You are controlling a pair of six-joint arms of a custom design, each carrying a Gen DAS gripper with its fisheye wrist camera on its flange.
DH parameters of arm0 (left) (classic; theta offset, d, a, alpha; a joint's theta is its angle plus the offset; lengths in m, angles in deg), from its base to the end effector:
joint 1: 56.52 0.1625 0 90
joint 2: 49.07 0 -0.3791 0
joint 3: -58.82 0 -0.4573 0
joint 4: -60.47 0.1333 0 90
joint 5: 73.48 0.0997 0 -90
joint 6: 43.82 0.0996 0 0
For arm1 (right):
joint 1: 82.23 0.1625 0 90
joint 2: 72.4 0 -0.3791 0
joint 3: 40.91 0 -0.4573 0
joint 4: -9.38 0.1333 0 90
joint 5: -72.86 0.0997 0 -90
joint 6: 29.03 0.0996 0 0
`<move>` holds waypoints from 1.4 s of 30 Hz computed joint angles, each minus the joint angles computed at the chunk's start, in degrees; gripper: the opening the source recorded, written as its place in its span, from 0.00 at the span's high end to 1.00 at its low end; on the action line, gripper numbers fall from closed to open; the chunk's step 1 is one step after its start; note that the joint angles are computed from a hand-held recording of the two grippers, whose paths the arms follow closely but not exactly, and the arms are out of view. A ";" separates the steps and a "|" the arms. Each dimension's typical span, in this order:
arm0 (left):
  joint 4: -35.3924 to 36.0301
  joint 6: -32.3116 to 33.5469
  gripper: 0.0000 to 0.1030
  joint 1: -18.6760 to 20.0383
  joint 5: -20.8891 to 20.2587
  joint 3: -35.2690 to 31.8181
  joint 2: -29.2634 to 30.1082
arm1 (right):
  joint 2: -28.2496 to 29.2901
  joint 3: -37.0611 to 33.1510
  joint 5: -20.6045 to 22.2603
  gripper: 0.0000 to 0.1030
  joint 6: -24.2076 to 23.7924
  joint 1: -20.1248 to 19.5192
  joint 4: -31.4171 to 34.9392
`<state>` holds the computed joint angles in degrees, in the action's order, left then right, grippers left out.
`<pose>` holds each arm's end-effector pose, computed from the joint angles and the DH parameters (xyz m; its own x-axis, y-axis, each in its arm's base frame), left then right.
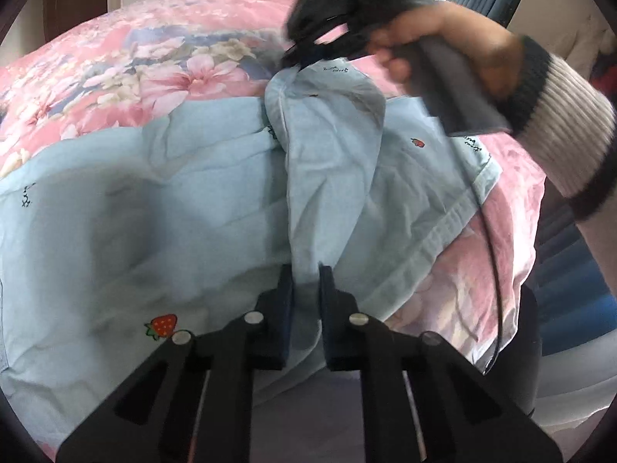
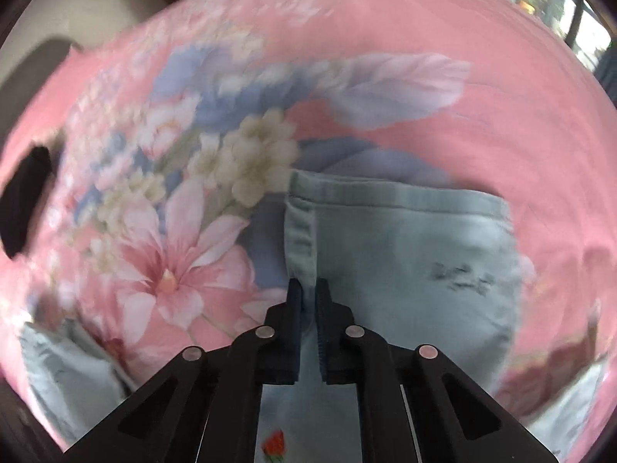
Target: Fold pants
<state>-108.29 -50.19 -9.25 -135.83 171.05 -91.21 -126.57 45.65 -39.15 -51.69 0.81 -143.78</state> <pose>-0.2404 -0.5249 -0.0853 -0.7683 0.4657 -0.4392 0.5892 0.7827 -0.2007 0.0055 -0.7471 0.1966 -0.8679 -0.0493 0.4943 -0.2495 0.9037 -0.3480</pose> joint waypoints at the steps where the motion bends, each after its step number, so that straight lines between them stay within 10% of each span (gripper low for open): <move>1: -0.55 -0.36 0.89 -0.14 -0.36 0.23 -0.07 | -3.05 2.79 4.40 0.93 0.08 -1.03 -1.26; 11: -3.39 4.10 0.89 -3.45 2.51 2.31 -2.19 | -31.79 27.72 31.99 0.93 4.41 -14.62 -10.51; 22: 4.61 5.14 0.87 -3.77 7.69 -0.33 1.34 | -31.97 32.49 42.31 0.90 15.24 -28.40 -7.79; 29: 5.17 4.71 0.86 -3.99 10.16 -1.92 2.90 | -30.00 30.95 44.95 0.60 21.35 -28.02 -13.01; 32: 5.47 3.31 0.88 -3.25 8.85 -2.58 2.96 | -27.64 29.40 42.93 0.61 23.10 -27.06 -15.70; 36: 2.96 1.82 0.89 -3.52 8.18 -1.46 1.38 | -27.80 29.09 42.43 0.90 20.42 -25.61 -16.74; 42: -1.09 4.90 0.89 -5.80 8.62 0.51 -0.66 | -31.93 30.45 46.02 0.95 17.20 -25.72 -17.50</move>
<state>-109.39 -45.29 -15.05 -127.21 171.56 -91.87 -158.49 76.10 6.87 -34.50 -24.91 -161.29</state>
